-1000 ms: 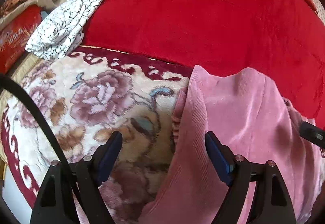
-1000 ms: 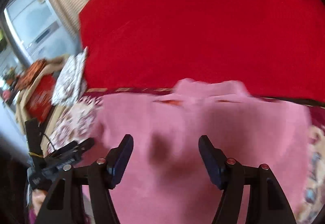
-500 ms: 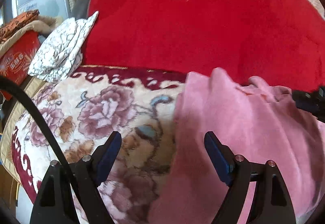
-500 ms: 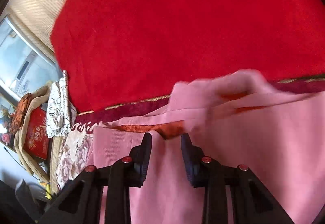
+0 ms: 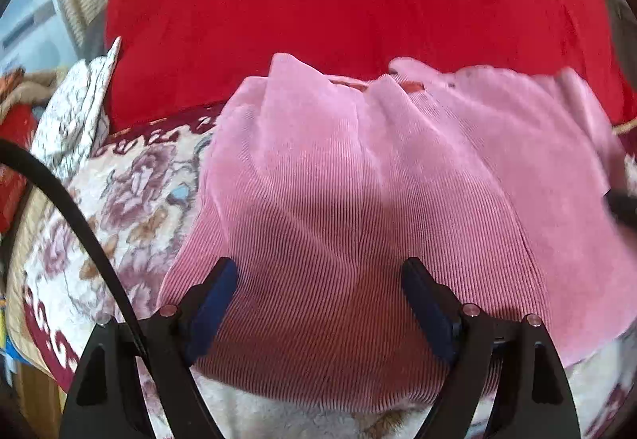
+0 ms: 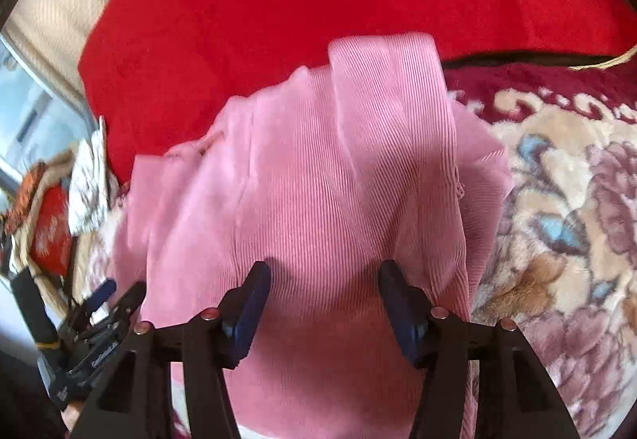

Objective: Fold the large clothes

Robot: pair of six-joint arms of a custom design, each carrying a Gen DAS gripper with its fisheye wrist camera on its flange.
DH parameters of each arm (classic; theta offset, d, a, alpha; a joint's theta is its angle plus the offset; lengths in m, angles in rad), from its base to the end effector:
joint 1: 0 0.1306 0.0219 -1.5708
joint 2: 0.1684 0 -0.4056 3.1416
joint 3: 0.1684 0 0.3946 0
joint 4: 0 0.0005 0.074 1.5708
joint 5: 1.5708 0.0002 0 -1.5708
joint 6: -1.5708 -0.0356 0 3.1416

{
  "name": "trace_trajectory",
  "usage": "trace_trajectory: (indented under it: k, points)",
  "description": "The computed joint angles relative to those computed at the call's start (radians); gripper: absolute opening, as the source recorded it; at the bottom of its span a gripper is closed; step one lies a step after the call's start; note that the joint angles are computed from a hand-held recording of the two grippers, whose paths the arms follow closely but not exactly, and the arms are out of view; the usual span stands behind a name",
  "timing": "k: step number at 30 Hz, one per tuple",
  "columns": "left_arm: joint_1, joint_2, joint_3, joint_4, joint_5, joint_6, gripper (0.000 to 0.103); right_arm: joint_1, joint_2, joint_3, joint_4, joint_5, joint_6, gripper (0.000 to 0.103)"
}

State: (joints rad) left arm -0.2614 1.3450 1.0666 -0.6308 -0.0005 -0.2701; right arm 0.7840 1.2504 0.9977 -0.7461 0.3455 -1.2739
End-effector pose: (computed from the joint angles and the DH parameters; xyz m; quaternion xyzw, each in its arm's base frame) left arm 0.4300 -0.1155 0.3405 0.2483 0.9126 0.0016 0.3248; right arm 0.2925 0.2740 0.3424 0.2762 0.9051 0.1531 0.2846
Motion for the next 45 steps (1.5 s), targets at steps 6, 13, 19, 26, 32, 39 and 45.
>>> trace_trajectory:
  k: [6,13,19,26,32,39,45]
  points:
    - [-0.003,-0.021,-0.015,0.047,0.018,0.004,0.085,0.054,-0.023,0.054,-0.096,0.158,0.033,0.059]
    - [-0.003,-0.089,-0.066,0.164,0.065,-0.012,0.085,-0.003,0.014,0.018,-0.064,0.079,0.062,0.059]
    - [-0.007,-0.13,-0.087,0.217,0.085,-0.001,0.085,0.02,-0.051,-0.006,-0.011,0.163,0.081,0.058]
    - [-0.031,-0.118,-0.085,0.22,0.069,-0.001,0.085,-0.023,-0.056,-0.01,0.035,0.183,0.085,0.058]
    - [-0.015,0.011,0.011,0.026,0.07,0.03,0.085,-0.055,-0.005,-0.01,0.055,0.114,0.1,0.058]
    - [0.064,-0.044,0.007,0.011,0.143,0.106,0.085,0.042,-0.085,-0.037,0.095,0.196,0.091,0.058]
    - [0.216,-0.144,-0.051,0.008,0.272,0.207,0.085,0.127,-0.108,-0.048,0.136,0.22,0.093,0.058]
